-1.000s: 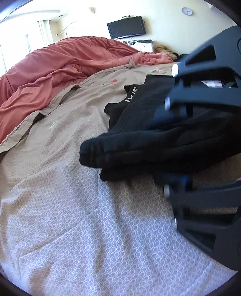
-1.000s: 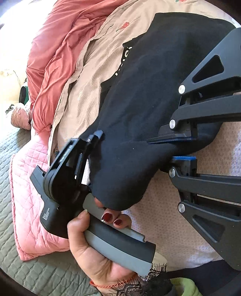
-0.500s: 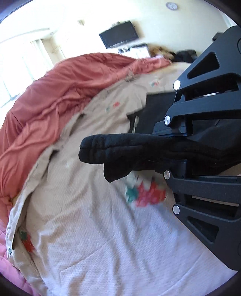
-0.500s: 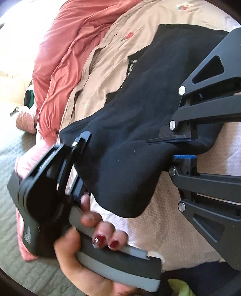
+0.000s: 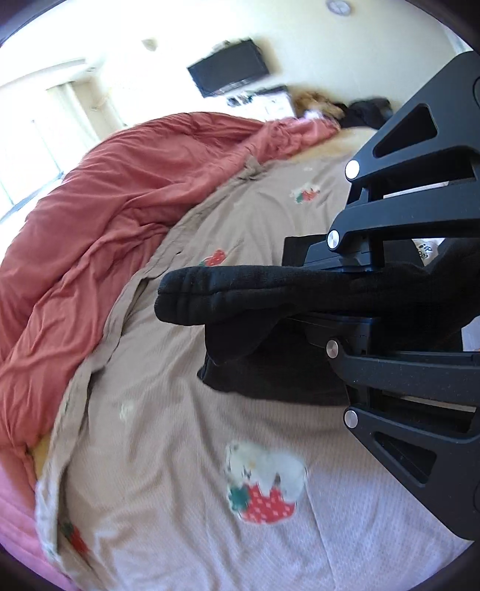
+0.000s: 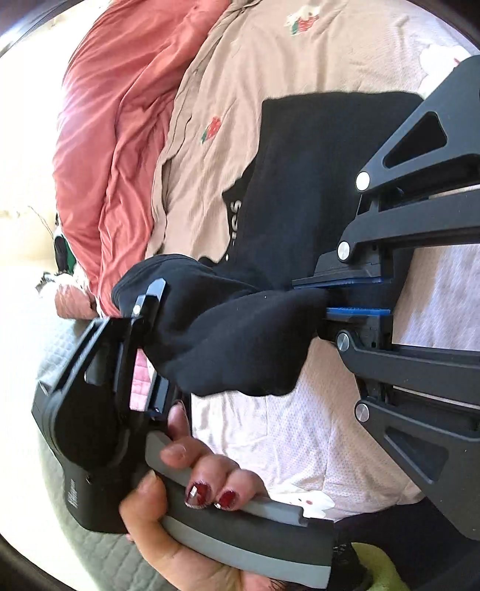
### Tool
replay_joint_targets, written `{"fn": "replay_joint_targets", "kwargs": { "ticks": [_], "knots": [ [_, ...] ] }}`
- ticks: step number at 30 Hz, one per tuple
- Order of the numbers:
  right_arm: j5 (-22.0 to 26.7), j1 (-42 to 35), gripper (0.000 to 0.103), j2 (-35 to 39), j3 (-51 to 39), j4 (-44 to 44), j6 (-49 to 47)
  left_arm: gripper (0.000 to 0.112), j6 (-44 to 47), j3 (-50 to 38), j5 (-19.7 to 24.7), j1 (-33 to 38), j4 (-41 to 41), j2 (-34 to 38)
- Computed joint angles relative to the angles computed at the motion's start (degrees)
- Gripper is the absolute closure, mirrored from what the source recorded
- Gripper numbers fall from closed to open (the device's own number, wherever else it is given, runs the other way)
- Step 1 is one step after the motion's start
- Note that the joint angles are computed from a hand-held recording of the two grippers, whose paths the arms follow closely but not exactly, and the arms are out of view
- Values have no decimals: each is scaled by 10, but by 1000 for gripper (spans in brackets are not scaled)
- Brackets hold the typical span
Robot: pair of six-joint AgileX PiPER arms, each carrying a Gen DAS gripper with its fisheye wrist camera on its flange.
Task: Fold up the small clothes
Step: 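Lift the side edge with both grippers, fold it over the body, open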
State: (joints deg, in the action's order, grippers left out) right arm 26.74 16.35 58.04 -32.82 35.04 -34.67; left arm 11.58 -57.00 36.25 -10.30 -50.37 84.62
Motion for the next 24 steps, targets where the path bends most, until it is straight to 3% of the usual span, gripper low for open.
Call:
{"fn": "replay_joint_targets", "kwargs": {
  "ticks": [5, 9, 13, 21, 24],
  "knots": [
    [98, -181, 96, -25, 38, 169, -216, 104, -161, -75, -15, -93, 144, 49],
    [179, -311, 96, -19, 56, 214, -314, 103, -270, -167, 4, -160, 255, 121],
    [222, -398, 96, 13, 63, 227, -365, 102, -333, -274, 46, -199, 317, 210],
    [192, -391, 96, 85, 69, 215, -354, 93, -333, -368, 99, -217, 309, 306],
    [194, -393, 95, 107, 64, 219, -350, 85, -289, -357, 87, -208, 258, 302]
  ]
}}
